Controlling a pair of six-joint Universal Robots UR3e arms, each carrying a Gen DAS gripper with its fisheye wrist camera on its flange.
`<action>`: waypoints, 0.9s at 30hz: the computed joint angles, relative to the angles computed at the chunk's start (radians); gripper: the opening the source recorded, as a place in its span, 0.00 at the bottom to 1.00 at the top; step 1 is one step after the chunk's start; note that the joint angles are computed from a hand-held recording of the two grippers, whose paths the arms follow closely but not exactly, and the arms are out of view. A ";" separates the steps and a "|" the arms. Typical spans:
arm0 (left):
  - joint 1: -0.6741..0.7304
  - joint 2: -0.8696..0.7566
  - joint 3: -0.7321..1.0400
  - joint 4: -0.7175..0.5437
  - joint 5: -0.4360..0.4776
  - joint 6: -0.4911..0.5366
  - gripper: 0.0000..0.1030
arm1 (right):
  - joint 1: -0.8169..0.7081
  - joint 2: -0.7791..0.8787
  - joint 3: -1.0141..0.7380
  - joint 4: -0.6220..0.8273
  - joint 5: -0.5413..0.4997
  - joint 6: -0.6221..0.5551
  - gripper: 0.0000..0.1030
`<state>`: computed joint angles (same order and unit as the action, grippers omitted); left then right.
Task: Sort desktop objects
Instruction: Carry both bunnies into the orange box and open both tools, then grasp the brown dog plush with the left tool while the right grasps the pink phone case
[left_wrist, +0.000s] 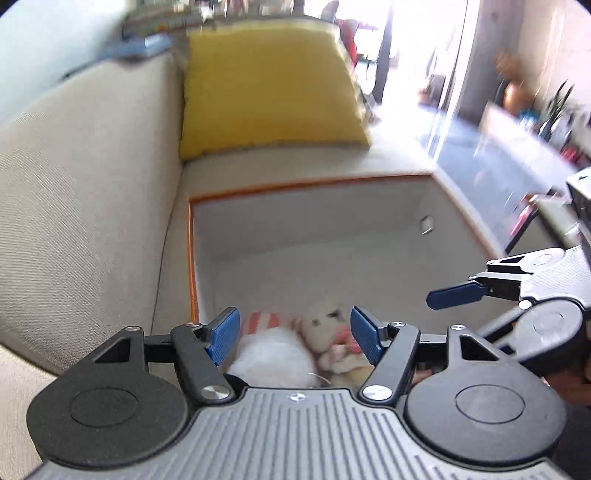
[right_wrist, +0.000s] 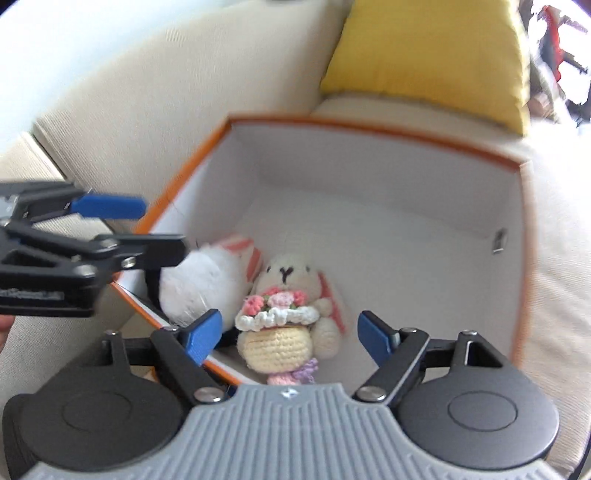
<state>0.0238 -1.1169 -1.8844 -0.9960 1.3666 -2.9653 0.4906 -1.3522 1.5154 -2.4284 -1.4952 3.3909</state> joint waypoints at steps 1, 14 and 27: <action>0.051 0.050 -0.016 -0.021 -0.053 0.033 0.76 | 0.007 -0.051 0.059 -0.042 -0.015 0.012 0.76; 0.093 0.364 -0.265 -0.232 -0.082 0.058 0.76 | 0.110 -0.509 0.612 -0.125 -0.179 0.355 0.68; 0.199 0.431 -0.490 -0.207 -0.128 0.031 0.55 | -0.045 -0.583 0.982 -0.309 0.040 0.528 0.64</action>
<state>0.2231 -0.6863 -2.3745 -1.2034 1.2389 -2.9345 0.4455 -1.9348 2.4971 -2.7374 -1.4555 3.9186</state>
